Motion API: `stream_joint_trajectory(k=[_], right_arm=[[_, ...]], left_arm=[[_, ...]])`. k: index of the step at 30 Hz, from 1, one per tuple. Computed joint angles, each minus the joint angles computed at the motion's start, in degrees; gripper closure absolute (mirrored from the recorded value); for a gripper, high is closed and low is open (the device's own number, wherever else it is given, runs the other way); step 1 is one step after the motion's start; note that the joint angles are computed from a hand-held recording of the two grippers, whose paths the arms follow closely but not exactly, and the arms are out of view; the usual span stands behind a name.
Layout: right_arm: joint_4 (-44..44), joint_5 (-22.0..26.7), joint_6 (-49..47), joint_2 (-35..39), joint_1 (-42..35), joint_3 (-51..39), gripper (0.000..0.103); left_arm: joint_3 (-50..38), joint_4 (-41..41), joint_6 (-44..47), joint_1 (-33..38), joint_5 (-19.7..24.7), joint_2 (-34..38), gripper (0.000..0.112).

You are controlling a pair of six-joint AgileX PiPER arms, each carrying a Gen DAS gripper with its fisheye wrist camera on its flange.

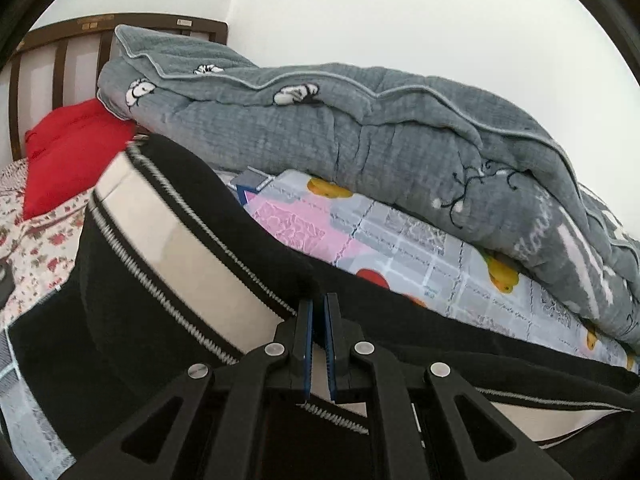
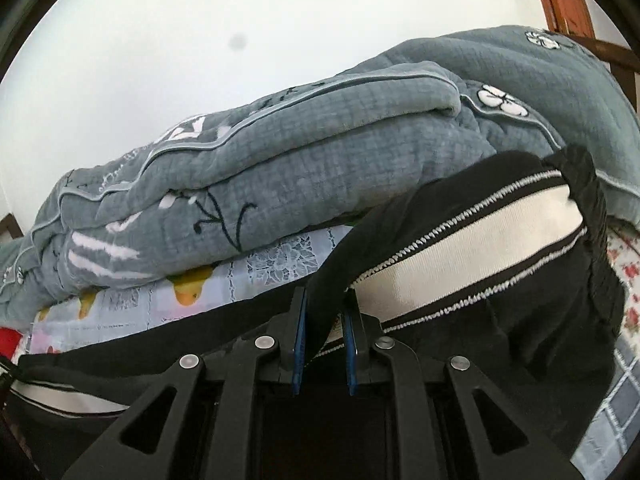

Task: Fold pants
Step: 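Lift the waistband with both grippers and fold it over toward the cuffs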

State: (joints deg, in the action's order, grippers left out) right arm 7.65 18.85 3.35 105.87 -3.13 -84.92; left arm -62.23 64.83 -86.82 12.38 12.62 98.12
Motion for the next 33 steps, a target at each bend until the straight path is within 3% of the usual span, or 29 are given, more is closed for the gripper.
stream_joint_trajectory(k=[3, 7, 9, 11, 14, 17, 28, 33], right_arm=[[1.9, -2.5, -1.5, -0.5, 0.0, 2.0, 0.08], [1.3, -4.5, -0.7, -0.8, 0.2, 3.7, 0.056], [2.1, -4.1, -1.7, -0.6, 0.3, 4.1, 0.054], [4.2, -1.9, -4.2, 0.3, 0.3, 3.3, 0.051], [-0.8, 1.5, -0.5, 1.8, 1.3, 1.1, 0.051], [-4.0, 1.9, 1.2, 1.7, 2.2, 1.2, 0.049], [-11.4, 2.9, 4.0, 1.9, 4.7, 0.8, 0.039], [-11.9, 3.6, 4.0, 2.2, 5.1, 0.3, 0.039]], left_arm=[[0.7, 1.9, -3.2, 0.7, -1.0, 0.1, 0.1], [1.4, 10.2, -12.5, -0.9, 2.8, -0.2, 0.076], [0.9, 9.2, -10.8, -1.4, 3.5, 0.0, 0.067], [0.5, 7.7, -8.4, -1.9, 4.3, 0.2, 0.067], [0.7, 8.9, -8.8, -2.6, 5.0, 0.1, 0.063], [0.9, 10.2, -9.4, -3.4, 6.1, -0.1, 0.056], [0.8, 12.3, -10.3, -4.8, 8.1, 0.0, 0.051], [1.0, 13.3, -10.4, -5.7, 8.9, 0.0, 0.049]])
